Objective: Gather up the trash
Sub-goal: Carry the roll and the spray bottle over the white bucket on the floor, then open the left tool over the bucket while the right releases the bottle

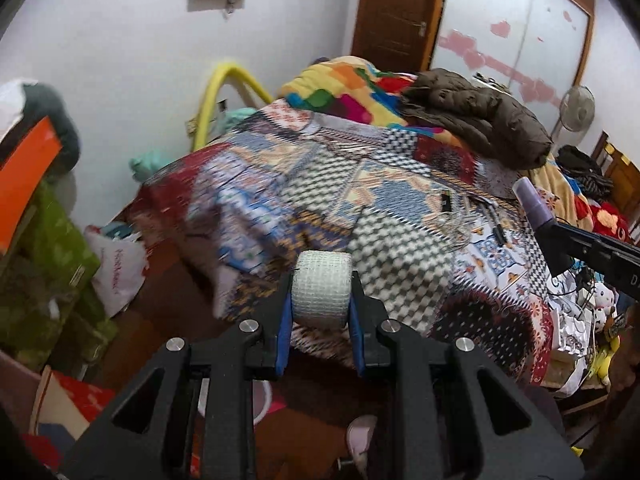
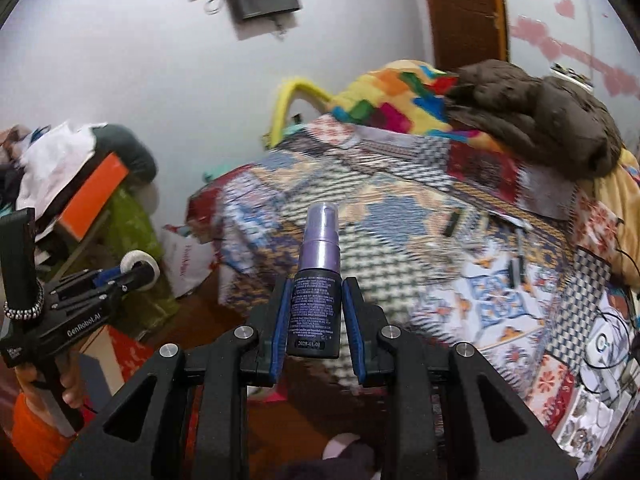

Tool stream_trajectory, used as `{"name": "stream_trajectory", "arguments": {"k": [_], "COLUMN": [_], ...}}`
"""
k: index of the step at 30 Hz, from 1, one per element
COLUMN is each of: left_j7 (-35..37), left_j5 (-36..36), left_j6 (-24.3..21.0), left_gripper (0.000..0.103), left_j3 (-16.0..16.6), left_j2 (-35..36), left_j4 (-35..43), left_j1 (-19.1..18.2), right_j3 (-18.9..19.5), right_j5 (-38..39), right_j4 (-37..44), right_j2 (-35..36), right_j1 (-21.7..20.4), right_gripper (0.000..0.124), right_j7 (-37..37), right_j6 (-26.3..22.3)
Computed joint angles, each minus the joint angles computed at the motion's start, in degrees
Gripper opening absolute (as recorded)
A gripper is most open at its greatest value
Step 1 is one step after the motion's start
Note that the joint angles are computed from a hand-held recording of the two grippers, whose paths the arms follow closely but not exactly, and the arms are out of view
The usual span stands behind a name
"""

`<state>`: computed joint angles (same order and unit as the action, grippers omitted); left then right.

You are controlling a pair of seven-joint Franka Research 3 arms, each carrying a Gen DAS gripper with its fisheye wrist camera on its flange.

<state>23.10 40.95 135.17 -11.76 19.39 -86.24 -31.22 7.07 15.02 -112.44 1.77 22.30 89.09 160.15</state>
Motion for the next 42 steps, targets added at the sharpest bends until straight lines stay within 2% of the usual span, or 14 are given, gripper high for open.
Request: {"name": "stream_trajectory", "arguments": {"k": [4,10,14,17,25,31,35,38,42], "left_j7": [-4.4,-8.6,-10.3,-10.9,-8.3,-2.9,-0.2,2.2,4.0], "left_j5": [0.4,-0.6,-2.1,-4.0,-12.4,-22.4,-28.0,-32.7,-34.9], "left_j6": [1.3,2.9,3.3,5.8,9.9,14.3,16.7,20.1,20.0], "left_gripper": [0.024,0.024,0.024,0.024,0.024,0.024,0.024,0.024,0.024], "left_j3": [-0.1,-2.2,-3.3,-3.6,-3.5,-3.5,-3.4,-3.9,-3.7], "left_j2": [-7.1,-15.3,-17.7,-18.8,-15.8,-10.0,-6.3,-4.5,-2.4], "left_j4": [-10.4,-23.1,-28.5,-32.5,-38.5,-39.8,-39.5,-39.8,-38.0], "left_j1": [1.7,5.9,8.1,9.5,11.4,12.6,13.5,15.1,15.9], "right_j3": [1.6,3.0,3.4,3.7,3.6,3.1,2.3,1.7,1.3], "right_j5": [-0.4,-1.1,-1.9,-2.4,-3.5,-3.2,-3.5,-3.9,-4.0], "right_j4": [2.0,6.4,10.1,13.6,25.2,34.5,43.9,52.2,63.5], "right_j2": [1.8,6.1,9.7,13.0,24.5,33.2,40.5,46.1,52.9], "right_j1": [2.1,5.2,7.4,8.8,11.9,13.4,14.3,15.3,16.2], "right_gripper": [0.024,0.024,0.024,0.024,0.024,0.024,0.024,0.023,0.023], "right_j7": [-0.2,-0.7,-0.8,-1.2,-2.3,-1.9,-1.2,-0.5,-0.2], "right_j6": [-1.1,-3.8,-6.5,-9.5,-20.3,-28.8,-35.5,-39.7,-44.9]}}
